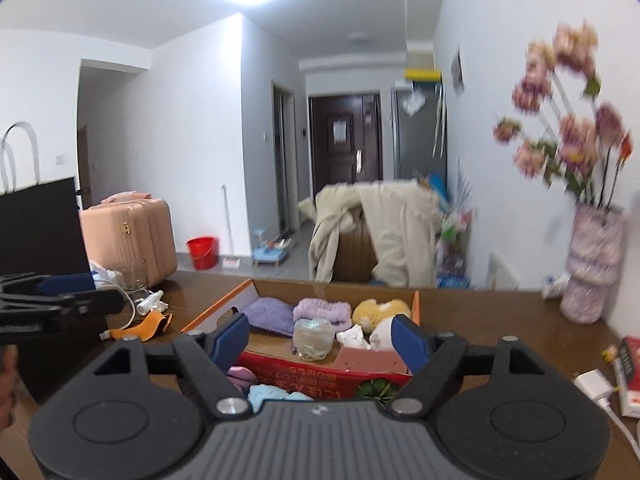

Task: Organize soft objects
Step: 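Withdraw both grippers from the box back over the table, then close the left gripper on the purple satin bow while the right gripper grasps it too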

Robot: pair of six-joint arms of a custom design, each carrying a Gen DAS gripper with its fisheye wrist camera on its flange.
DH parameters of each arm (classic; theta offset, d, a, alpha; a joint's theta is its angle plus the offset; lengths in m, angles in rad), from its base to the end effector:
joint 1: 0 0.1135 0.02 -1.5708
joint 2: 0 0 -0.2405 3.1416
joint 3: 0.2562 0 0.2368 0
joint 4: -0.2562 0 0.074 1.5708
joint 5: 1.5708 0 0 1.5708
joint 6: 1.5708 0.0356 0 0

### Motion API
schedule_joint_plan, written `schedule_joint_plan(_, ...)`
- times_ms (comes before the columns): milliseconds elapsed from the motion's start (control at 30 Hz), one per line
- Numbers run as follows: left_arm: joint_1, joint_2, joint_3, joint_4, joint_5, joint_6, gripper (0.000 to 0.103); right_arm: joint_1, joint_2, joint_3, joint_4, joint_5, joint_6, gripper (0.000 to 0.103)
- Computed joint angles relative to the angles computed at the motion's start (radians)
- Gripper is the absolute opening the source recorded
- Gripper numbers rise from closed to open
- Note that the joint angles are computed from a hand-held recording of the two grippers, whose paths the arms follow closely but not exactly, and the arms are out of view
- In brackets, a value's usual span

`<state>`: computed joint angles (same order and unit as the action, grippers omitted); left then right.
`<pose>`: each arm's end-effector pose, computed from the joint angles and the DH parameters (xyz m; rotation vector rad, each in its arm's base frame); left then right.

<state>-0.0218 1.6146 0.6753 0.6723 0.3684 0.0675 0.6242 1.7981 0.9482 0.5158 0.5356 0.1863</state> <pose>0.3173 -0.0197 0.1760 0.3383 1.7987 -0.3059 0.3103 0.2011 0.1810 -0.0486 1.8563 0.0516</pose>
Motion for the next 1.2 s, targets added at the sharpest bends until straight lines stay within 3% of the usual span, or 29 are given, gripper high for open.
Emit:
schedule_joint_plan(167, 0.100, -0.112, -0.297, 0.215, 0.083, 0.019, 0.093, 0.180, -0.005, -0.147, 0.160, 0.167, -0.007, 0.086)
schedule_joint_plan(333, 0.219, -0.190, -0.433, 0.228, 0.209, 0.008, 0.096, 0.317, 0.028, -0.201, 0.170, 0.267, 0.090, 0.086)
schedule_joint_plan(467, 0.236, -0.149, -0.453, 0.270, 0.214, 0.050, 0.098, 0.381, 0.061, -0.237, 0.187, 0.306, 0.201, 0.086)
schedule_joint_plan(633, 0.175, -0.003, -0.381, 0.291, 0.117, 0.029, 0.098, 0.381, 0.100, -0.232, 0.156, 0.300, 0.286, 0.086)
schedule_joint_plan(833, 0.135, 0.137, -0.253, 0.247, 0.076, 0.010, 0.098, 0.301, 0.152, -0.176, 0.153, 0.214, 0.272, 0.085)
schedule_joint_plan(967, 0.114, 0.235, -0.096, 0.178, 0.048, 0.003, 0.097, 0.230, 0.222, -0.079, 0.126, 0.125, 0.251, 0.085)
schedule_joint_plan(1033, 0.097, 0.320, 0.046, 0.132, 0.013, 0.006, 0.096, 0.190, 0.268, 0.005, 0.084, 0.074, 0.230, 0.084)
schedule_joint_plan(1100, 0.077, 0.392, 0.233, -0.009, -0.025, 0.001, 0.090, 0.145, 0.317, 0.099, 0.052, 0.010, 0.199, 0.084)
schedule_joint_plan(1200, 0.077, 0.551, 0.548, -0.201, 0.033, -0.084, 0.088, 0.076, 0.406, 0.272, -0.007, -0.088, 0.153, 0.082)
